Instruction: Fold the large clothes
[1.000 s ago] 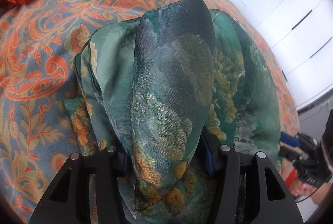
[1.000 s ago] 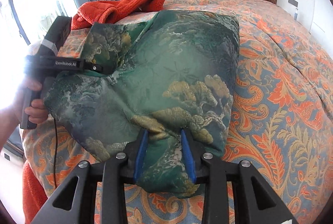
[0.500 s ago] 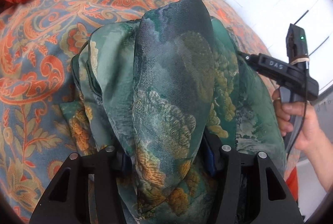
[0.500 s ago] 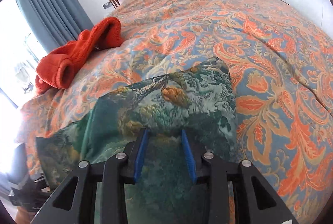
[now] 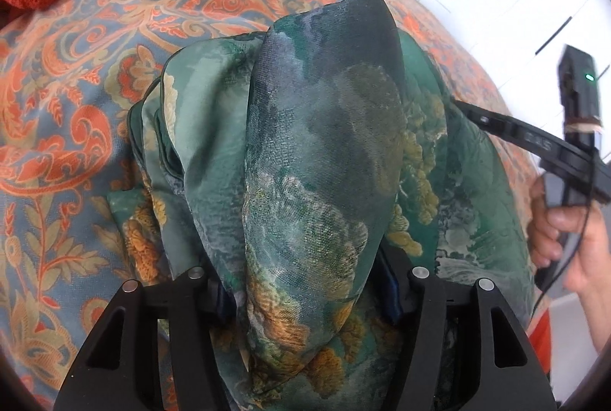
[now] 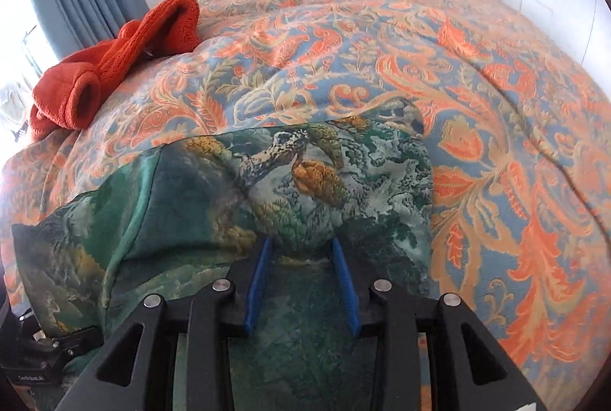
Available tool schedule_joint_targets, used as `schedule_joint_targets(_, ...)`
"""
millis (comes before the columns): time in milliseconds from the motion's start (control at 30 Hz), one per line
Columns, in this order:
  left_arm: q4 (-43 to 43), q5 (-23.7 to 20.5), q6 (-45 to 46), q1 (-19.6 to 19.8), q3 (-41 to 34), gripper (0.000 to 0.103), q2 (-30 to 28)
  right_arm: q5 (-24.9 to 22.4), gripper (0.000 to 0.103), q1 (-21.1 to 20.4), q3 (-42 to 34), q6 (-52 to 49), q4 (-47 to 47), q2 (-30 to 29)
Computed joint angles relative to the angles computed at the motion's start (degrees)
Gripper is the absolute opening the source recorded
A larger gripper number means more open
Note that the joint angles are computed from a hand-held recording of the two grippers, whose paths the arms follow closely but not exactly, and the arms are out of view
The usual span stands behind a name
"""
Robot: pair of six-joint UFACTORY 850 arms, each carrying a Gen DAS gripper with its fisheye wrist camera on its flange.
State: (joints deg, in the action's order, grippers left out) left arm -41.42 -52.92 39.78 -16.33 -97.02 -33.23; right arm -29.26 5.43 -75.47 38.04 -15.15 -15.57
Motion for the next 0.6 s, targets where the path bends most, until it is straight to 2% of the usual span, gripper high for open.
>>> schedule_joint_targets(133, 0.0, -0.6, -0.3, 0.1, -1.1, 0.063, -0.6, -0.1, 0.034, 5.4, 5.6, 2.3, -6.0, 8.9)
schedule_joint_targets(200, -0.2, -0.9, -0.3, 0.3, -1.3, 0.063, -0.8, 1.1, 0.034, 9.8, 10.0, 4.0, -8.9, 13.6)
schedule_joint_targets(300, 0.0, -0.3, -0.6, 0.2, -0.6, 0.063, -0.4, 3.8, 0.034, 15.9, 15.5, 10.1, -14.3, 17.1)
schedule_joint_targets(333, 0.7, 0.2, -0.8, 0.1, -0.1, 0.063, 0.0, 4.4, 0.035, 17.9, 16.7, 14.2, -18.4, 17.1)
schedule_joint_targets(400, 3.1, 2.0, -1.3, -0.6, 1.1, 0.063, 1.1, 2.0, 0.036, 21.0, 17.7, 24.1, -28.2, 15.2)
schedule_joint_targets(433, 4.3, 3.0, -1.7, -1.0, 1.5, 0.063, 1.5, 2.2, 0.036, 21.1, 18.2, 27.2, -30.0, 14.2)
schedule_joint_targets(533, 6.1, 5.9, -3.6, -1.9, 2.5, 0.068, 2.6, 2.3, 0.036, 20.8, 18.2, 29.7, -32.8, 11.6)
schedule_joint_targets(600, 6.5, 6.7, -4.2, -2.1, 3.3, 0.077, 3.7, 0.1, 0.036, 21.7, 17.4, 30.0, -34.9, 10.7)
